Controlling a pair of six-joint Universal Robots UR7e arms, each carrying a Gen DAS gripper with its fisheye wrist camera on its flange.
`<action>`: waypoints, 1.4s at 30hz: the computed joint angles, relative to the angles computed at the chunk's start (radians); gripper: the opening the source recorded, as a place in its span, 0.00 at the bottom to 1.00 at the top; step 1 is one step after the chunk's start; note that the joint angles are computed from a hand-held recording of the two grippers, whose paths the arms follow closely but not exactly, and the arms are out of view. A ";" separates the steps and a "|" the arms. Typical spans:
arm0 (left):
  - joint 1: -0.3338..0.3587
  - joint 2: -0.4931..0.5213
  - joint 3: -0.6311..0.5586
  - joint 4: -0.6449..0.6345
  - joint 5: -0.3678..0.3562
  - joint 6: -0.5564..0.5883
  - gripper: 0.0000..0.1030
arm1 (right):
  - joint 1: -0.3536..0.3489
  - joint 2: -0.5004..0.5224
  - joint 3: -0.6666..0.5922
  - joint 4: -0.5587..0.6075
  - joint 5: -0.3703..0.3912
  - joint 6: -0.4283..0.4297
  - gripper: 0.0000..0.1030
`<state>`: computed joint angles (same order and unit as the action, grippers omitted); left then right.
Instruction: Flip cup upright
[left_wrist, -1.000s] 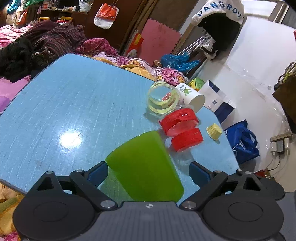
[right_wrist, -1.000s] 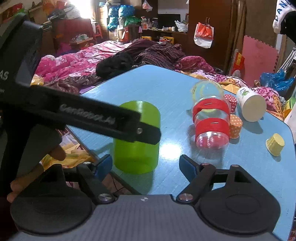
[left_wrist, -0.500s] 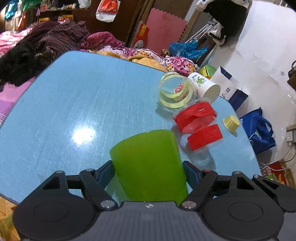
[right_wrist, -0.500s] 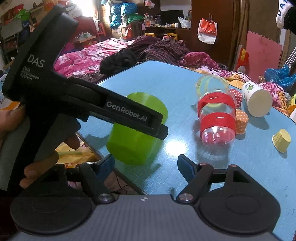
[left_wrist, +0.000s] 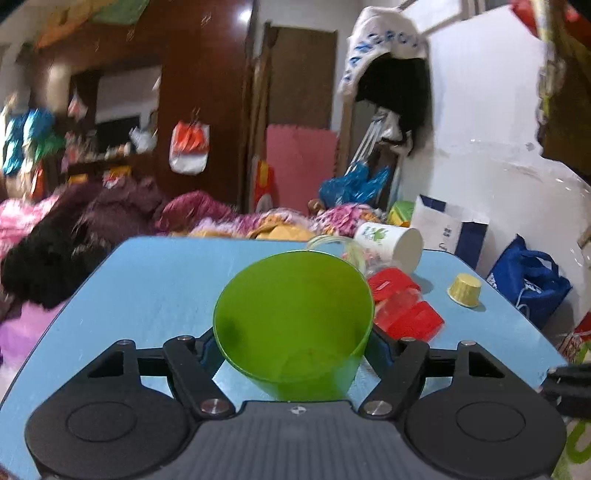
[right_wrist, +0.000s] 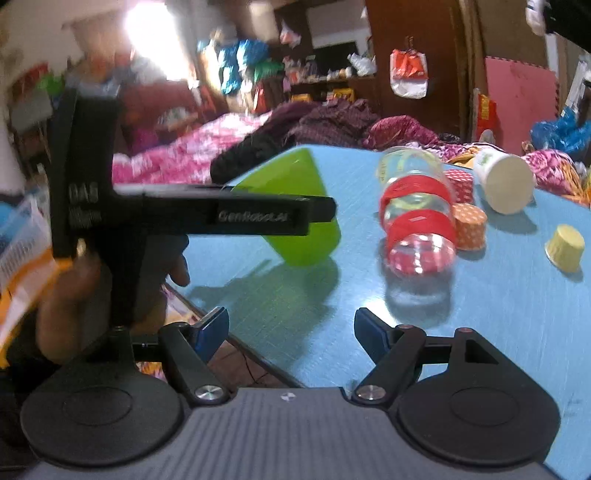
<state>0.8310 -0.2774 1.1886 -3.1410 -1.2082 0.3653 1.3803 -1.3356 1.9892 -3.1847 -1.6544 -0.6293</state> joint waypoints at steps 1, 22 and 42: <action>0.001 0.004 0.004 -0.017 -0.011 0.013 0.74 | -0.011 -0.008 0.015 -0.028 0.014 0.001 0.74; -0.038 -0.031 0.159 -0.312 0.010 0.303 0.74 | -0.089 -0.005 0.143 -0.402 0.110 0.006 0.99; -0.029 -0.018 0.136 -0.159 -0.024 0.260 0.73 | -0.114 0.028 0.155 -0.479 0.130 -0.037 0.99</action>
